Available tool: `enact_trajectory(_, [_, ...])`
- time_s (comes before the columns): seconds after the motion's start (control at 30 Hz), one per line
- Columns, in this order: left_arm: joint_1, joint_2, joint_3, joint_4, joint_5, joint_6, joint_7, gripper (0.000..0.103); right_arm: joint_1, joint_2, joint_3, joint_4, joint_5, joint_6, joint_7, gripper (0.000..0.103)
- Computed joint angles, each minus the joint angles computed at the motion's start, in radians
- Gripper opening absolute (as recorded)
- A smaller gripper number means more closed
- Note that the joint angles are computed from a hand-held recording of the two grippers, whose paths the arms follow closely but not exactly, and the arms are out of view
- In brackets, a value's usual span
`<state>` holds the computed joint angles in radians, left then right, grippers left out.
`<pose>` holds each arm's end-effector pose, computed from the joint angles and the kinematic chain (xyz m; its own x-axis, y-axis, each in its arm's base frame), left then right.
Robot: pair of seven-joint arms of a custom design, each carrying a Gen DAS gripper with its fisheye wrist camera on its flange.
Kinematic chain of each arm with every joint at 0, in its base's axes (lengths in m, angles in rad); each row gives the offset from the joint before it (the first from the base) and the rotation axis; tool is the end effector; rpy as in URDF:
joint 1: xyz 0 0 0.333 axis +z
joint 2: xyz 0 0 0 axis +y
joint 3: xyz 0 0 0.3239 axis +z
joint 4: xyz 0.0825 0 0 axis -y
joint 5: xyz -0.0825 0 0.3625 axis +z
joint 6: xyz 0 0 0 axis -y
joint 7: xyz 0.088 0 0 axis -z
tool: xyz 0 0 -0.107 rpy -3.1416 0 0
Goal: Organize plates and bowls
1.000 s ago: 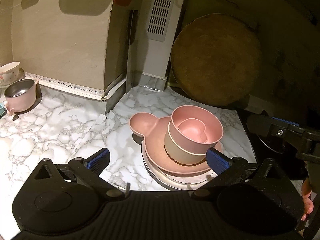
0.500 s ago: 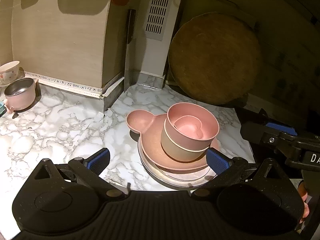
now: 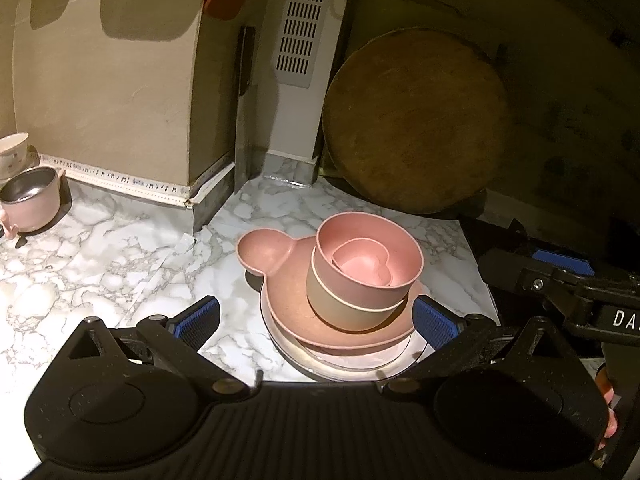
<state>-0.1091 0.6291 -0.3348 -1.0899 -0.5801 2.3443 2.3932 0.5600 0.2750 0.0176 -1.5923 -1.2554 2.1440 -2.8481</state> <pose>0.7151 -0.2494 0.5593 -0.8000 -0.5745 0.1727 -0.4617 0.4058 -0.7888 0.5760 0.3258 0.5441 -0.5317 -0.8267 -0.1840 -0.2617 0.3670 -0.8926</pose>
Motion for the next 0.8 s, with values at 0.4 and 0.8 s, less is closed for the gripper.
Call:
enact_trajectory(0.4, [0.004,0.007,-0.017,0.012,-0.028,-0.027,0.032,0.103,0.01,-0.021,0.011,-0.025,-0.02,-0.06,0.034,0.103])
enact_trajectory(0.8, [0.002,0.018,-0.017,0.033,-0.037,-0.057,0.044,0.103,0.013,-0.018,0.02,-0.022,-0.01,-0.091,0.045,0.103])
